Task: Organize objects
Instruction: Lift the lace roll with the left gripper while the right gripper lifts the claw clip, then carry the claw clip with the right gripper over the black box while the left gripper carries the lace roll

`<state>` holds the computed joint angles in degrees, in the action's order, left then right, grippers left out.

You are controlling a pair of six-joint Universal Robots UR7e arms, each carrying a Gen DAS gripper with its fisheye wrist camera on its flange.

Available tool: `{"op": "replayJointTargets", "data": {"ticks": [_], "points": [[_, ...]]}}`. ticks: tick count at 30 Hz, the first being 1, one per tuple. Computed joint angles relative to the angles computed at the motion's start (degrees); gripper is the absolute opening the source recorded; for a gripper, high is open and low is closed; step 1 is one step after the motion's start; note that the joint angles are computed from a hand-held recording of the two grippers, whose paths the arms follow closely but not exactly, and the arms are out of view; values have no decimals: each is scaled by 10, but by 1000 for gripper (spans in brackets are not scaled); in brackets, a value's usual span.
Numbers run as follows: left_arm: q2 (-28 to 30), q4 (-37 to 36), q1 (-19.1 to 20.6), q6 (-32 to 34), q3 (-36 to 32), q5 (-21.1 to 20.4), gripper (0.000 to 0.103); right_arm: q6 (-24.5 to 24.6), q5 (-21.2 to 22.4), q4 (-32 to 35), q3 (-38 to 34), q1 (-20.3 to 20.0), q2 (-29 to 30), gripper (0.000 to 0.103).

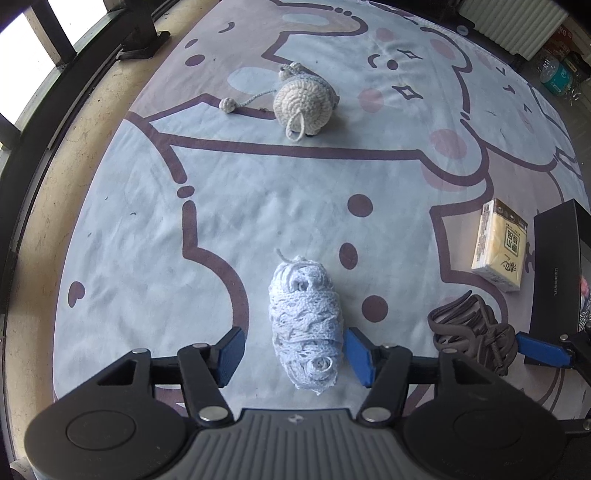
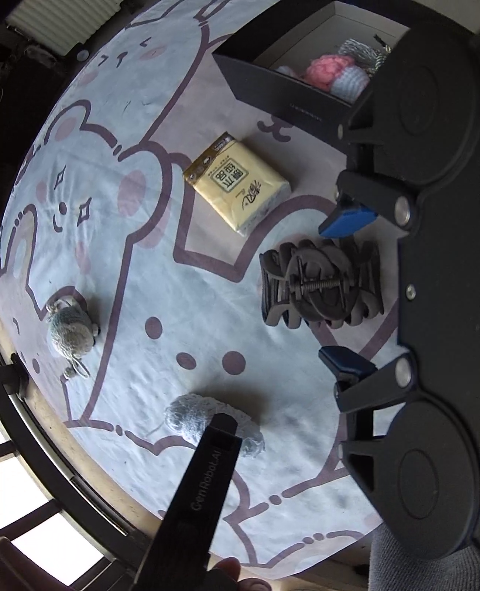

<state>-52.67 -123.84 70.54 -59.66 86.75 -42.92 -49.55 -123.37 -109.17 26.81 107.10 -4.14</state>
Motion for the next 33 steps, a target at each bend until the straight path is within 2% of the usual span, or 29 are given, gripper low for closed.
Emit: {"op": "replayJointTargets", "data": {"ticks": [4, 7, 9, 11, 13, 19, 33], "points": [[0, -26, 6, 1, 3, -14, 61, -8, -22, -7, -1, 0, 6, 54], [4, -43, 9, 1, 2, -25, 61, 9, -19, 15, -22, -2, 14, 48], [9, -33, 11, 1, -5, -26, 61, 24, -18, 31, -40, -2, 22, 48], [15, -20, 10, -1, -13, -20, 58, 36, -18, 43, -55, -2, 29, 47], [18, -13, 9, 5, -17, -15, 43, 49, -19, 56, -70, -1, 36, 45], [16, -2, 6, 10, -19, -9, 38, 95, -3, 109, -136, -1, 62, 45], [-1, -38, -24, 34, -1, 46, 37, 134, 10, 17, -85, 5, 28, 45]]}}
